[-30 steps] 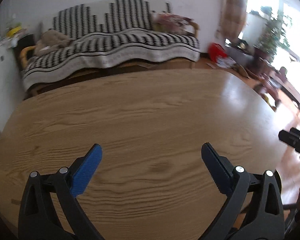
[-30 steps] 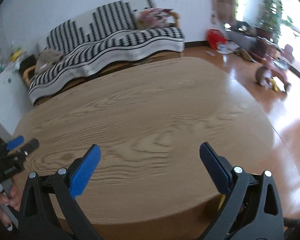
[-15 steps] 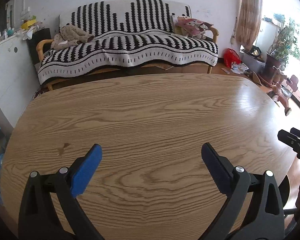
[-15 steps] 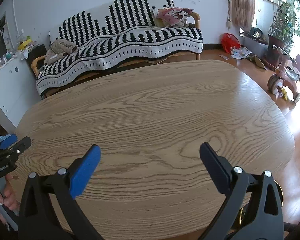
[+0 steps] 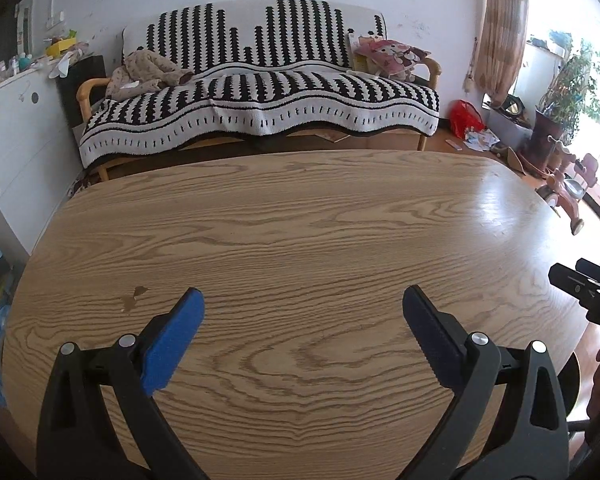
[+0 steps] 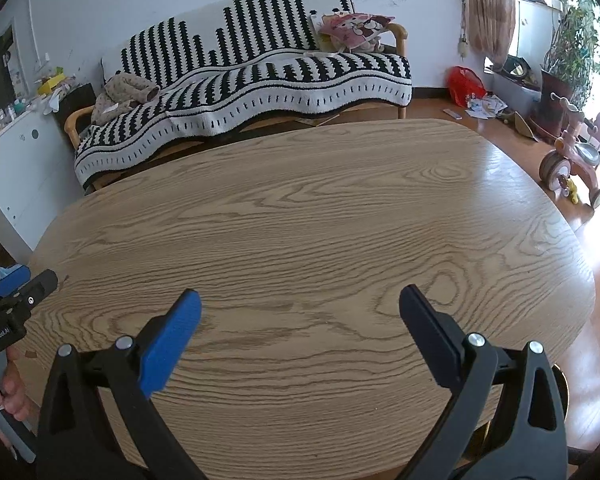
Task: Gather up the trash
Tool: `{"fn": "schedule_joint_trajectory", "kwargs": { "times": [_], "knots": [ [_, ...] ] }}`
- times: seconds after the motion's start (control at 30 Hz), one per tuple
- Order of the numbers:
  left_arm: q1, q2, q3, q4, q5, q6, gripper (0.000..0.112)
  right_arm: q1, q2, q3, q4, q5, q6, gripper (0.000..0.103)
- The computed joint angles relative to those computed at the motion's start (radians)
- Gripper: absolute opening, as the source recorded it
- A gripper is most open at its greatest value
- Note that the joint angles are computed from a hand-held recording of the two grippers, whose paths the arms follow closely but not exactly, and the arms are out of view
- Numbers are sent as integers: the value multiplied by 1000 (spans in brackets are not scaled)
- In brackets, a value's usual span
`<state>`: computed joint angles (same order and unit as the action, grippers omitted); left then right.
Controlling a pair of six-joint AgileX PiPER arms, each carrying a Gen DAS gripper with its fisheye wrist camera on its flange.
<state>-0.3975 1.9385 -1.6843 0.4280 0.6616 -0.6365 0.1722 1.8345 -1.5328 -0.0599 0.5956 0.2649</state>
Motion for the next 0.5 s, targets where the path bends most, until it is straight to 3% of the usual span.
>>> {"fn": "schedule_joint_trajectory", "kwargs": {
  "times": [0.5],
  "knots": [
    [-1,0,2,-1,0,2,96,-5,-13,12,1,-3,-6,96]
  ]
}}
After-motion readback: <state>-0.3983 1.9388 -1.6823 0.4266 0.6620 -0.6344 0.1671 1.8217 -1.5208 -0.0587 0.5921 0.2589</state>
